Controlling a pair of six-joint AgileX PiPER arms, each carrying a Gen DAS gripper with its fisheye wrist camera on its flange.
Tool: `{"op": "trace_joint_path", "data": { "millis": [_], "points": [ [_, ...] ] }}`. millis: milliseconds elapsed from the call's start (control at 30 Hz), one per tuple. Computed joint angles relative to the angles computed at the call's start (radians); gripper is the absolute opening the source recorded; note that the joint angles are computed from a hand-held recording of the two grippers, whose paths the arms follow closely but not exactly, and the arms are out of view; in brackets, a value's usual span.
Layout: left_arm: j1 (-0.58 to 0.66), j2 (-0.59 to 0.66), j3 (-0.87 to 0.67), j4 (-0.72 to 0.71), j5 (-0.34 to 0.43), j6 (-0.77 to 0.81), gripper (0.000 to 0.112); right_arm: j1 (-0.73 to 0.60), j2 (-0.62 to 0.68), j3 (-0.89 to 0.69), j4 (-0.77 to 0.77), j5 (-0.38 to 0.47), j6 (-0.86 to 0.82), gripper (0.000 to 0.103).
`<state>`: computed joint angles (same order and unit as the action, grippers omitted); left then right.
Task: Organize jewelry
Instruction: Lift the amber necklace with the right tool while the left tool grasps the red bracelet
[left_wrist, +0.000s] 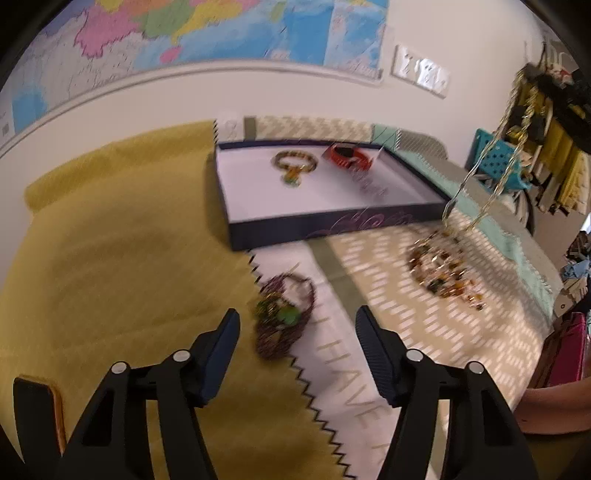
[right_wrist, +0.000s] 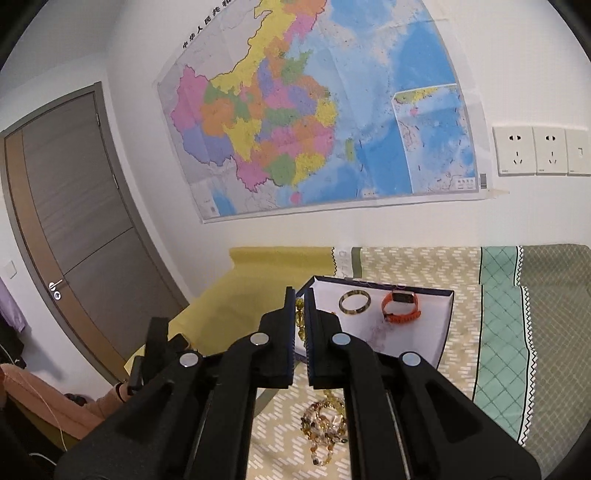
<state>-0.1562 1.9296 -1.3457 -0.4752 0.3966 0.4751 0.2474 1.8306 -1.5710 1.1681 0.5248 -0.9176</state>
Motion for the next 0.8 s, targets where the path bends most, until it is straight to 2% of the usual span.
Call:
{"op": "trace_joint_path", "data": {
  "millis": [33,200,300,333,400,433,467,567,667,700,767,800],
  "points": [
    [0.003,0.006,-0.004,-0.002,0.004,0.003,0.055,0.005,0.001,-0.001,-0.006,-0.005,0.007,0.005],
    [0.009,0.034,-0.033,0.050,0.042,-0.040,0.055,0.016,0.023,-0.015,-0.023,0.000,0.029,0.005],
    [0.011,0.032,-0.023,0.043,0.036,-0.029,0.054,0.019,0.035,-0.017,-0.029,0.007,0.037,0.005],
    [0.011,0.029,-0.018,0.042,0.032,-0.029,0.049,0.020,0.037,-0.017,-0.030,0.006,0.040,0.005],
    [0.011,0.027,-0.015,0.058,0.027,-0.050,0.029,0.022,0.045,-0.020,-0.033,0.010,0.043,0.005],
    [0.015,0.027,-0.018,0.044,0.033,-0.038,0.015,0.025,0.047,-0.021,-0.039,0.007,0.049,0.005],
    [0.022,0.022,-0.013,-0.007,0.036,0.009,0.010,0.026,0.049,-0.020,-0.041,0.005,0.052,0.005],
    [0.018,-0.017,0.031,-0.138,0.017,0.167,0.010,0.022,0.052,-0.014,-0.030,0.009,0.046,0.005],
    [0.019,-0.039,0.057,-0.304,0.066,0.358,0.011,0.019,0.056,-0.010,-0.024,0.011,0.044,0.005],
    [0.011,-0.041,0.061,-0.301,0.067,0.367,0.013,0.018,0.056,-0.008,-0.022,0.011,0.043,0.005],
    [-0.007,-0.039,0.063,-0.226,0.037,0.291,0.025,0.015,0.057,-0.003,-0.011,0.015,0.034,0.005],
    [-0.005,-0.036,0.062,-0.217,0.033,0.277,0.027,0.015,0.056,0.001,-0.009,0.013,0.031,0.005]
  ]
}}
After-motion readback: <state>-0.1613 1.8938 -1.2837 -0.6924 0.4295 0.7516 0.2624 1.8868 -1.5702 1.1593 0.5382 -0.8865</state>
